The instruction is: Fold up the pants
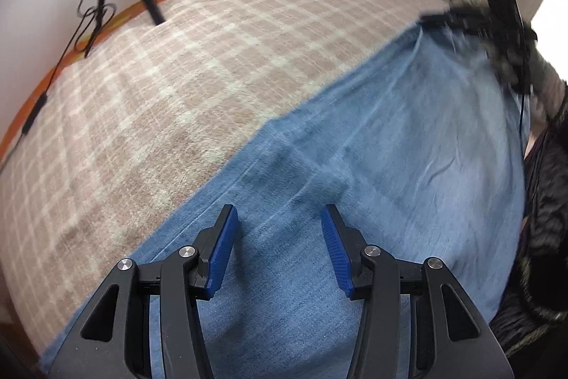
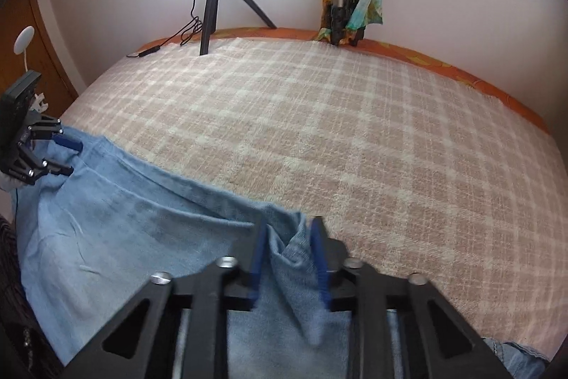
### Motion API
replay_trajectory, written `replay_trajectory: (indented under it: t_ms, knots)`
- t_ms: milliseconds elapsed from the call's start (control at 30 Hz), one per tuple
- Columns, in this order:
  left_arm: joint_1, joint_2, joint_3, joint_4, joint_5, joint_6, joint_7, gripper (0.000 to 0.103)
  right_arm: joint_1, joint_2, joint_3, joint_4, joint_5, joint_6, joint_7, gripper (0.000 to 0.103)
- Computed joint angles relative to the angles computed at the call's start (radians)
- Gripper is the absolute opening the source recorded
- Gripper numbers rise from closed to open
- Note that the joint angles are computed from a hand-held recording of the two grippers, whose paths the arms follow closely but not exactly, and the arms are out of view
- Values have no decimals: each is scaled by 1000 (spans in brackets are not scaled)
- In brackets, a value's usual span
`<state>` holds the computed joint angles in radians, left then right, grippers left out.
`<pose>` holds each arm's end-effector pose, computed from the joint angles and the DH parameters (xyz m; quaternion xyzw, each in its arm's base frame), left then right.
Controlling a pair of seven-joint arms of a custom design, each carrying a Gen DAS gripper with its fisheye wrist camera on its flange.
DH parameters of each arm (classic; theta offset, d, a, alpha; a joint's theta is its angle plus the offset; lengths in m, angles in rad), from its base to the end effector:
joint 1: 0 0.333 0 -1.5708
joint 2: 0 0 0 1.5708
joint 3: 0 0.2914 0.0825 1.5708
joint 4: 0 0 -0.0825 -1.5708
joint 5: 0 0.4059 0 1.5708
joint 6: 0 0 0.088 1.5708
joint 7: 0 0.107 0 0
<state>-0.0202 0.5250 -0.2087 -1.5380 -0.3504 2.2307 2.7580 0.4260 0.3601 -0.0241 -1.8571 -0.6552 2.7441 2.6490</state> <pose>0.7031 -0.1533 0.3434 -0.1866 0.9589 -0.2127 0.0217 0.6145 0.2887 0.3431 -0.6255 0.7127 -0.2122 0.2363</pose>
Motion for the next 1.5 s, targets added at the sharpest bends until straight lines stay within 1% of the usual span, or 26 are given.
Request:
replay_trajectory:
  t_ms: [100, 133, 167, 233, 300, 433, 467, 567, 600, 667, 700, 733, 767, 833, 900, 967, 1033, 1067, 1100, 1133, 1167, 1233, 1367, 1400, 1467, 1500]
  knots:
    - [-1, -23, -4, -47, 6, 43, 39, 43, 31, -16, -43, -13, -76, 10, 123, 7]
    - [2, -23, -5, -42, 1, 29, 42, 32, 32, -24, -50, -20, -97, 18, 157, 7]
    - [6, -27, -8, -46, -7, 23, 50, 27, 32, -28, -52, -24, -116, 23, 181, 7]
    - [6, -55, -11, -96, -15, 76, 78, 12, 23, -27, -42, -19, -126, 17, 190, 7]
    - [3, -88, -13, -152, -29, 144, 100, 4, 18, -20, -29, -8, -124, -2, 180, 6]
    - [5, -135, -21, -228, -67, 244, 138, 1, 26, -24, -35, -7, -155, -11, 226, 6]
    - [5, -138, -16, -223, -68, 223, 126, 1, 32, -31, -42, -13, -181, -10, 256, 6]
    - [14, -149, -20, -232, -110, 271, 135, 1, 39, -59, -57, -36, -262, 13, 361, 5]
    - [20, -135, -19, -201, -118, 238, 127, 0, 31, -65, -52, -43, -269, 24, 376, 5]
    - [20, -90, 0, -108, -91, 132, 75, 4, 24, -72, -50, -50, -297, 31, 424, 5]
    - [15, -72, 10, -76, -72, 109, 45, 20, 13, -72, -42, -52, -291, 39, 422, 5]
    - [12, -45, 20, -28, -52, 64, 7, 49, 8, -69, -33, -47, -280, 24, 406, 5]
    - [18, -4, 25, 42, -41, -18, -32, 57, 7, -66, -28, -43, -277, 11, 400, 4]
    - [25, 18, 26, 77, -30, -58, -51, 56, 17, -72, -38, -42, -320, 12, 455, 4]
    - [16, 9, 28, 45, 6, -6, -39, 56, 28, -87, -45, -45, -386, 8, 513, 4]
    - [15, 8, 26, 26, 26, 6, -26, 56, 39, -111, -45, -48, -464, -24, 577, 4]
    - [18, -14, 18, -25, 34, 48, 17, 53, 21, -120, -30, -53, -487, -22, 603, 4]
    - [29, -31, 6, -60, 16, 85, 55, 47, 11, -115, -20, -49, -471, -30, 594, 3]
    - [41, -41, -6, -76, -7, 85, 86, 24, 4, -107, -12, -43, -455, -35, 584, 3]
    - [39, -53, -6, -98, -17, 115, 94, 9, -4, -93, -2, -34, -428, -42, 556, 3]
    - [32, -68, -5, -131, -19, 170, 101, 7, -6, -80, 3, -22, -406, -55, 529, 3]
    - [30, -86, -9, -165, -32, 207, 117, 4, -4, -66, 2, -9, -391, -61, 511, 3]
    - [30, -89, -8, -164, -48, 214, 134, 4, 12, -80, -14, -16, -430, -62, 550, 3]
    - [31, -83, -7, -148, -51, 192, 127, 4, 15, -85, -14, -20, -440, -72, 558, 3]
    - [28, -52, -1, -82, -49, 120, 86, 21, 14, -94, -16, -28, -464, -71, 593, 1]
    - [17, -29, 7, -45, -32, 88, 51, 52, 14, -97, -16, -31, -476, -77, 611, 0]
